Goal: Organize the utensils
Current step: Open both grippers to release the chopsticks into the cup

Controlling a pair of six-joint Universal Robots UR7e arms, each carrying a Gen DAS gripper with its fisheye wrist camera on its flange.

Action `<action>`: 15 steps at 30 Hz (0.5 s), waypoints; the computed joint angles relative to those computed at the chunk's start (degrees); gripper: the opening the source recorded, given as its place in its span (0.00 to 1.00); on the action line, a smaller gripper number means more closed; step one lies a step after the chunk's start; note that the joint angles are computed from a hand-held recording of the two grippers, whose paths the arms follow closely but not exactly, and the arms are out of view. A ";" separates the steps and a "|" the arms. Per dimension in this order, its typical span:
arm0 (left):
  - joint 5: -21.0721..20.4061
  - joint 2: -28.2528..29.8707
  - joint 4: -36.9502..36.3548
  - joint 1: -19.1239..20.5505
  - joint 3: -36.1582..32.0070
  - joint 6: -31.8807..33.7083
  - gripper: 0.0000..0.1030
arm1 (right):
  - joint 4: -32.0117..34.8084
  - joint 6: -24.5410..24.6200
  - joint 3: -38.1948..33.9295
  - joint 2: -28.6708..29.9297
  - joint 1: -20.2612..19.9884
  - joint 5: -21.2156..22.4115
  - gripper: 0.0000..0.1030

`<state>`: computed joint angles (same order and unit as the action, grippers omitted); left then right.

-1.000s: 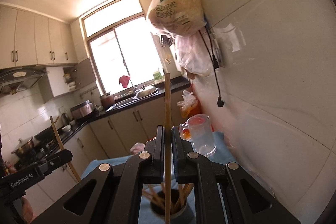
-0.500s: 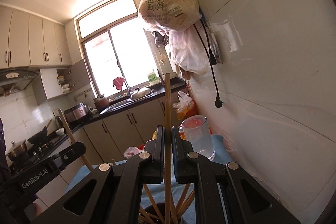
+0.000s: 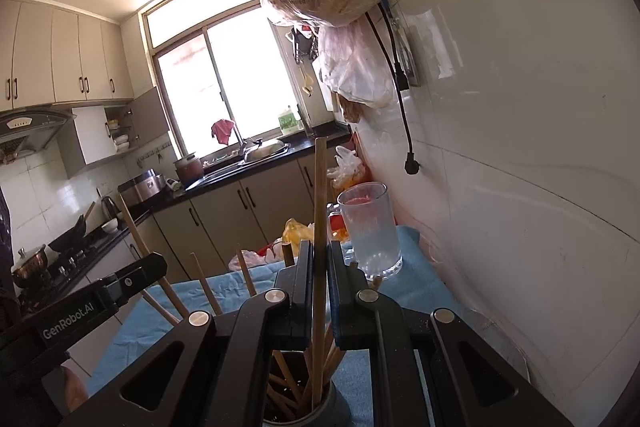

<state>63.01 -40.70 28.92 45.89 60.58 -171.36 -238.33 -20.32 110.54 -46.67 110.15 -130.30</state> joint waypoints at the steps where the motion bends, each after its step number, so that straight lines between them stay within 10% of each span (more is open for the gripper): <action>1: -0.09 -0.15 0.03 0.00 0.11 -0.26 0.38 | -0.16 -0.06 0.11 -0.15 0.16 -0.21 0.08; 15: -2.74 -8.73 -5.27 -1.34 10.26 -3.43 0.66 | -5.42 -3.10 2.07 -1.76 3.67 -4.26 0.52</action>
<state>60.27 -49.43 23.66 44.55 70.84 -174.79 -243.75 -23.42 112.61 -48.43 113.82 -134.57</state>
